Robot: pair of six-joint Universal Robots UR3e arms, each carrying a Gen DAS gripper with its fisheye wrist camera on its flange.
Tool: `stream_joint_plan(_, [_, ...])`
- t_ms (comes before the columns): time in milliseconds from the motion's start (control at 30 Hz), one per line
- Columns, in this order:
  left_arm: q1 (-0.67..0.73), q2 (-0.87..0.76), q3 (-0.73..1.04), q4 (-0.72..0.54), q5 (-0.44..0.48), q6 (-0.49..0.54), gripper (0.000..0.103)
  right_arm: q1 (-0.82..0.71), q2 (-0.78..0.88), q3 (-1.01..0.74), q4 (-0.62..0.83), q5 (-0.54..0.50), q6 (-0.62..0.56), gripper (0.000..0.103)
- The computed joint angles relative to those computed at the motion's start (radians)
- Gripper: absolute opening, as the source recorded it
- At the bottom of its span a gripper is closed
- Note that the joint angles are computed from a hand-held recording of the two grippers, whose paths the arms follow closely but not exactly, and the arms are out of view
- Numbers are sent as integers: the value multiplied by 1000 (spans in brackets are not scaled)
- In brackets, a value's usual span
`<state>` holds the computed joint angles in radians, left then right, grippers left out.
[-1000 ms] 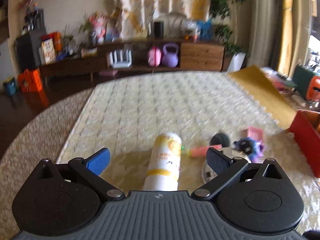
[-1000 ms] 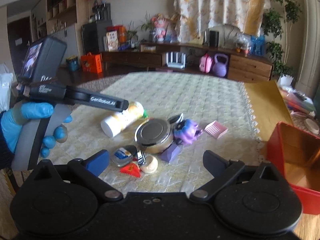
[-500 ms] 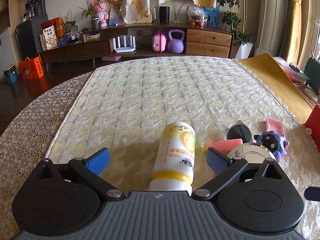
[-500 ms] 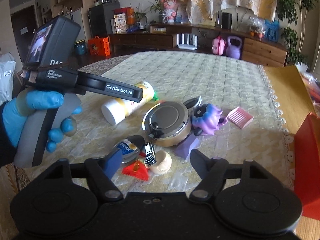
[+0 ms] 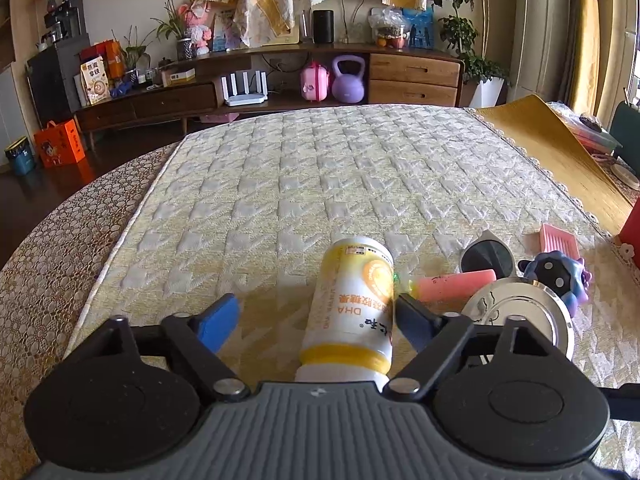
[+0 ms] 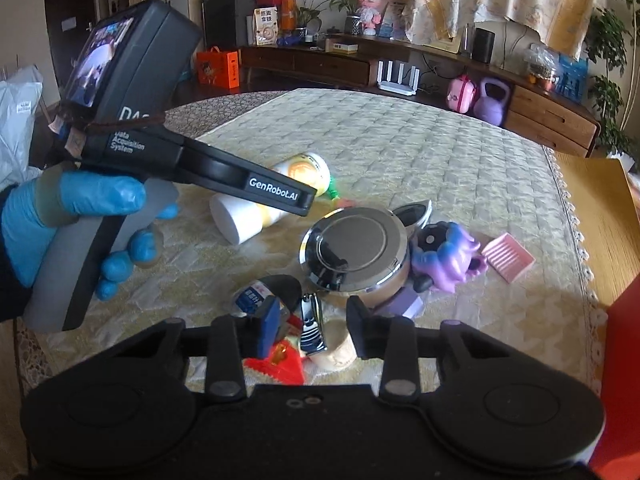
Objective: Organize rigid objects
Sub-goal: 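Close the left gripper around the white-and-yellow DHA bottle, then lift the DHA bottle with the left gripper and carry it over the red box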
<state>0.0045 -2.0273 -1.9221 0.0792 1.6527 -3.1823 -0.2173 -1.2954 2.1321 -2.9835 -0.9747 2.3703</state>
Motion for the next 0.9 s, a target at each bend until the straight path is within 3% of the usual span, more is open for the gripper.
stream_joint_plan(167, [11, 2, -14, 18, -34, 17, 67, 16, 11, -4, -28, -35, -76, 20])
stream_joint_plan(367, [17, -6, -9, 4, -68, 33, 48, 72, 35, -50, -17, -111, -211, 19])
stream_joint_plan(633, [7, -16, -25, 44, -54, 47, 46, 57, 26, -59, 18, -98, -172, 21])
stream_joint_plan(900, [16, 0, -44, 44, -68, 45, 46, 100, 26, -87, 45, -180, -304, 25])
